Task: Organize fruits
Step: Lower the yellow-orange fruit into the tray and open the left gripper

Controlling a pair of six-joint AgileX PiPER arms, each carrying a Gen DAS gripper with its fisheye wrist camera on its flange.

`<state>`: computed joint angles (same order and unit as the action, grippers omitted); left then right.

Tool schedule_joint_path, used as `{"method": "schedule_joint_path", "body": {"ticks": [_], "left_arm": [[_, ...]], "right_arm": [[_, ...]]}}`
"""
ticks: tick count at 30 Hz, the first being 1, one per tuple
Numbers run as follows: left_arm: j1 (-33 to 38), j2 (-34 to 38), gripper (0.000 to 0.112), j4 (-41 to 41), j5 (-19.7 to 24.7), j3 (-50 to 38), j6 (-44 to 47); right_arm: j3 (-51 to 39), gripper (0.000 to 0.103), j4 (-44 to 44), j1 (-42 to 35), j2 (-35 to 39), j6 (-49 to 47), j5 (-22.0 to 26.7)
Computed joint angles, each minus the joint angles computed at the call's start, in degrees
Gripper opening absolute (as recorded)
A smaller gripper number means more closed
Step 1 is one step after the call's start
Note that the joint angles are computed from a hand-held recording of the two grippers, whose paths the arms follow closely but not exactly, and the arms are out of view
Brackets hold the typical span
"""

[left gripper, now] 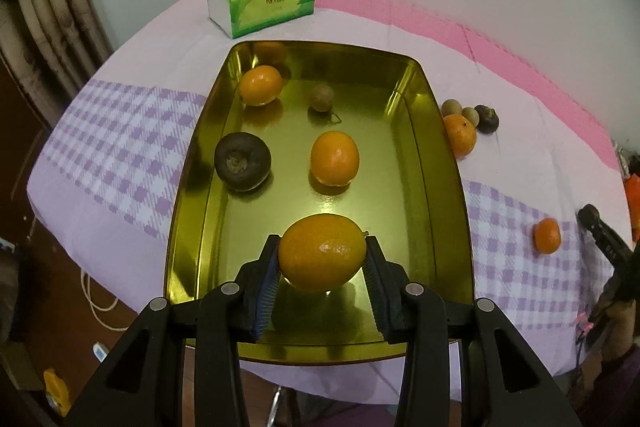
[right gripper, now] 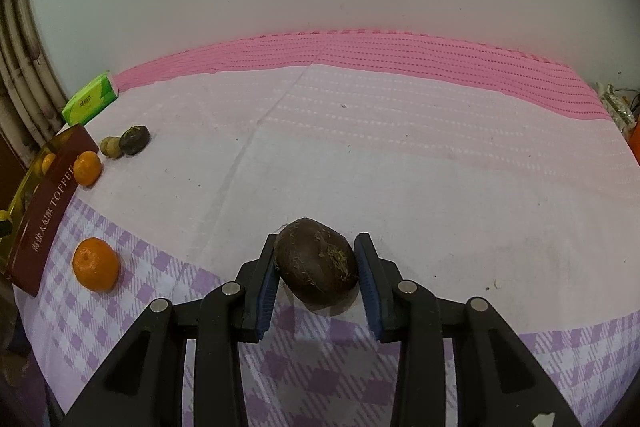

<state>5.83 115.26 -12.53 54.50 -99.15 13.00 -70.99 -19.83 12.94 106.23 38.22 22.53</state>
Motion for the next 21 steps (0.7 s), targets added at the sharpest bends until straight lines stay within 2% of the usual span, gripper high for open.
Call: {"method": "schedule_joint_path", "body": {"ticks": [12, 21], "left_arm": [[1.2, 3.3, 0.041, 2.3, 2.8, -4.3, -3.9], [0.5, 3.7, 0.041, 6.0, 2.5, -4.8, -6.6]], "right_arm": [[-0.1, 0.035, -0.1, 0.0, 0.1, 0.0, 0.1], [-0.2, 0.035, -0.3, 0.2, 0.1, 0.4, 0.2]]}}
